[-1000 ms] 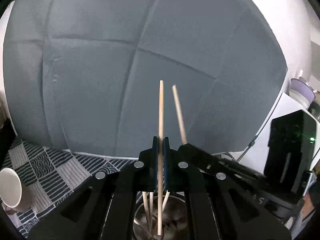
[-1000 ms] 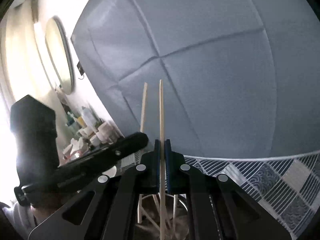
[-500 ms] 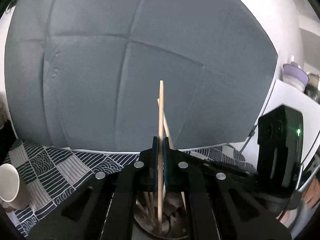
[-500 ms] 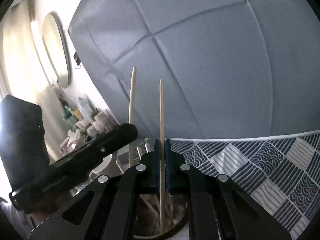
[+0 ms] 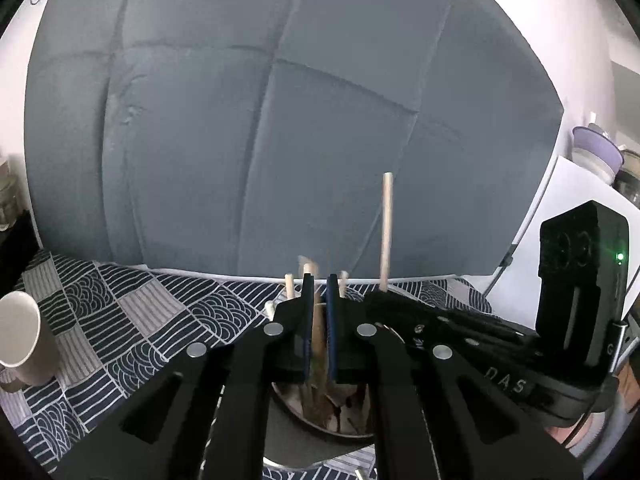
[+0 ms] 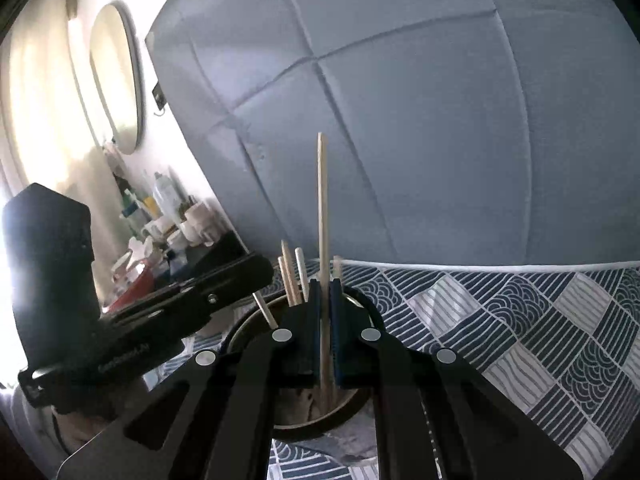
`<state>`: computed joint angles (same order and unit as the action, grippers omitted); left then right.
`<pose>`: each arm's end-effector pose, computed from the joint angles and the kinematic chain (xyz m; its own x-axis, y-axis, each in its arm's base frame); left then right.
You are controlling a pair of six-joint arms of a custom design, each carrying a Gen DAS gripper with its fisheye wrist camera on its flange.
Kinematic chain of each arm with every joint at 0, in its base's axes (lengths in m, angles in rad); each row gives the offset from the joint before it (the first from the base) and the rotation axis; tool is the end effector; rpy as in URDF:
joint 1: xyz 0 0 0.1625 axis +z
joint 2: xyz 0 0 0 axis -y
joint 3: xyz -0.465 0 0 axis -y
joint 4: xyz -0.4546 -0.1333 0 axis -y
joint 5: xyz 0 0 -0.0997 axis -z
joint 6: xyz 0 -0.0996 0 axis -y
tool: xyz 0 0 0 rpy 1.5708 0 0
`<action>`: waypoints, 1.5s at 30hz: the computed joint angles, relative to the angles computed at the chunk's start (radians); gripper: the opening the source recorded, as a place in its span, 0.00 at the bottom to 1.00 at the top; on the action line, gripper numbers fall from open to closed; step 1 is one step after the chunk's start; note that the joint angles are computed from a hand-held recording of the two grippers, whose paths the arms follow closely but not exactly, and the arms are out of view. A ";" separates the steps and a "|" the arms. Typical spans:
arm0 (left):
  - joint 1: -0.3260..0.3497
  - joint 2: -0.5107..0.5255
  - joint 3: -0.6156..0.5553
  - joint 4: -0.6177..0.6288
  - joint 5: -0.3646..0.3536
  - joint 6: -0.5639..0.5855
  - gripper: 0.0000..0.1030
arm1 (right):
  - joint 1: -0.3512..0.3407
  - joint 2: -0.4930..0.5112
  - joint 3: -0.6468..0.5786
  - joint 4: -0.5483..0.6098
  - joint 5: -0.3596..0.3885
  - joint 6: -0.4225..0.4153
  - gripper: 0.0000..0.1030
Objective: Organize utensils
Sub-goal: 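Lower the sticks into the black holder and open both grippers, then move both open grippers back down toward the sticks on the table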
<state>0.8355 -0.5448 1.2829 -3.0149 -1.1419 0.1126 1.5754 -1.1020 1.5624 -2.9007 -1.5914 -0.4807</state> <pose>-0.4531 -0.7614 0.0934 -0.7927 0.4708 -0.3874 0.6033 0.5147 -0.6091 0.1347 -0.7572 0.3873 -0.8852 -0.2885 0.3651 -0.4650 0.5772 -0.6713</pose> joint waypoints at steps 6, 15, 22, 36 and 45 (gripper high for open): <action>-0.009 -0.025 0.024 -0.023 0.026 -0.008 0.27 | 0.010 -0.015 0.014 -0.046 -0.019 0.007 0.08; -0.020 -0.058 0.048 -0.039 0.055 -0.014 0.53 | 0.030 -0.038 0.033 -0.101 -0.100 0.024 0.38; -0.024 -0.086 0.099 -0.022 0.064 -0.051 0.72 | 0.034 -0.065 0.066 -0.122 -0.184 0.037 0.62; -0.014 -0.146 0.229 0.051 0.152 -0.172 0.94 | 0.025 -0.104 0.143 -0.098 -0.298 0.059 0.83; 0.005 -0.158 0.285 0.183 0.207 -0.324 0.94 | -0.005 -0.131 0.211 -0.042 -0.354 0.088 0.83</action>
<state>0.8410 -0.7030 1.5675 -2.8323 -0.9348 -0.2111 1.5700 -1.2327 1.7738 -2.9430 -1.9454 -0.3923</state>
